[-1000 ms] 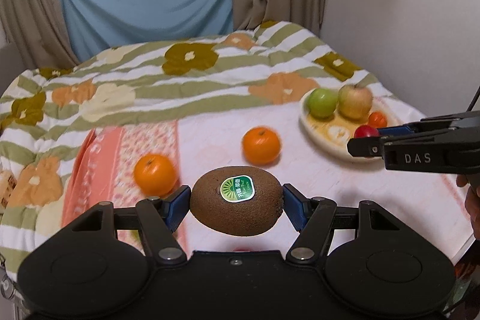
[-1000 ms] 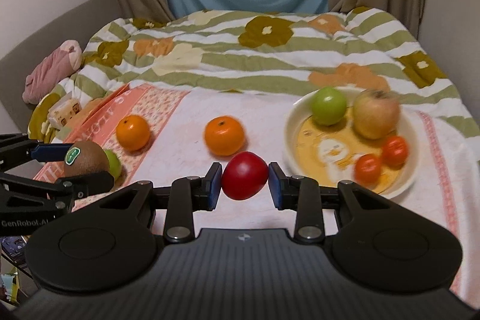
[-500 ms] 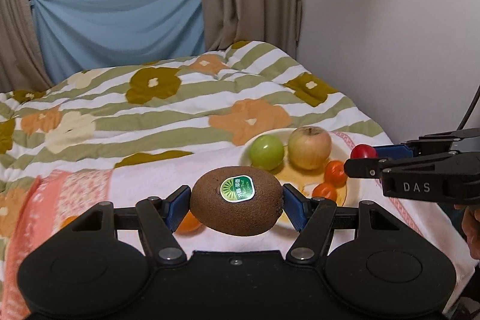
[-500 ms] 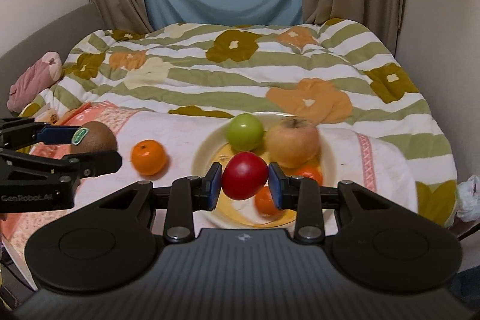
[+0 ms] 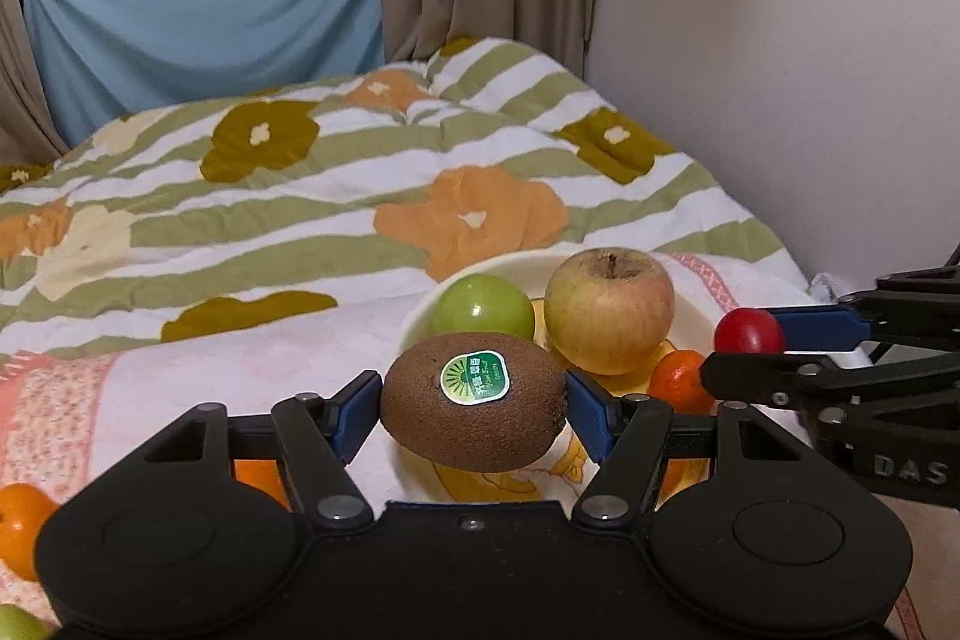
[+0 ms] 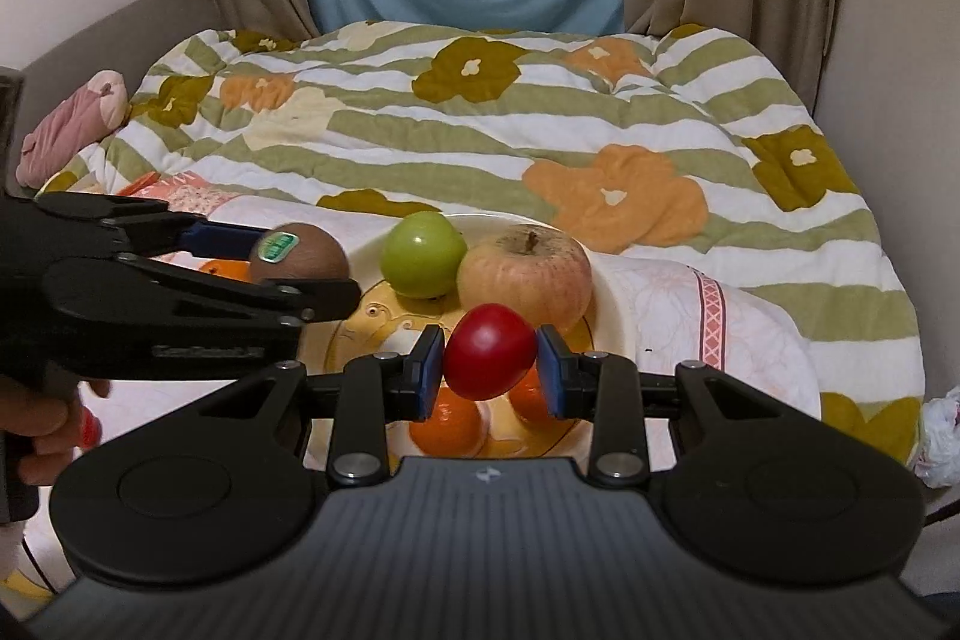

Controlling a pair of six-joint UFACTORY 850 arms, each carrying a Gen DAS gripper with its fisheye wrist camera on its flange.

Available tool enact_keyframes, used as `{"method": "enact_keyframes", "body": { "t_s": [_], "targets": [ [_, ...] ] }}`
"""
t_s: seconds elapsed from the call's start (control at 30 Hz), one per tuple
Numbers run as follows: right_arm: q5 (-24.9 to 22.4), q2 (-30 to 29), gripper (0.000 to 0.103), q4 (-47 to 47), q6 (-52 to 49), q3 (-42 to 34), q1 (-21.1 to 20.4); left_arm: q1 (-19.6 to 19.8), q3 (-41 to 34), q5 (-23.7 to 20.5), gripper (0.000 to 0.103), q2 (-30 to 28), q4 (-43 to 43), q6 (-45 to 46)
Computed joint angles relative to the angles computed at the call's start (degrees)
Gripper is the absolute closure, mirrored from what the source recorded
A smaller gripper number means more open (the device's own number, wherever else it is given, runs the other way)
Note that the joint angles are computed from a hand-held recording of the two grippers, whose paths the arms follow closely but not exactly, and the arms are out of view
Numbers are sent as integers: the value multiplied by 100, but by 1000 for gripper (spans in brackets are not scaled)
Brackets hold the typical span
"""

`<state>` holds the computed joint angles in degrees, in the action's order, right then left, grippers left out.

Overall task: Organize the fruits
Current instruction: 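Carry the kiwi and tomato into the duck bowl and open both grippers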

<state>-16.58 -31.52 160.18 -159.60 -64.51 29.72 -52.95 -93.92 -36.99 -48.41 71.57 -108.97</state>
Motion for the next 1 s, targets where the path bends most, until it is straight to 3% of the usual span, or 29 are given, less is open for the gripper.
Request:
{"method": "enact_keyframes", "body": {
  "t_s": [0.47, 0.57, 0.7, 1.0],
  "targets": [
    [-49, -258, 55, -825, 620, -189, -125, 191, -760, 26, 32, -551, -1238, 1472],
    [-30, -277, 55, -905, 702, -221, -114, 205, -696, 111, 29, -501, -1220, 1370],
    [-25, -284, 55, -970, 759, -231, -116, 150, -436, 89, 12, -299, -775, 803],
    [-9, -379, 55, -1246, 1043, -363, -21, 41, 128, -188, 12, 165, -546, 214]
  ]
}}
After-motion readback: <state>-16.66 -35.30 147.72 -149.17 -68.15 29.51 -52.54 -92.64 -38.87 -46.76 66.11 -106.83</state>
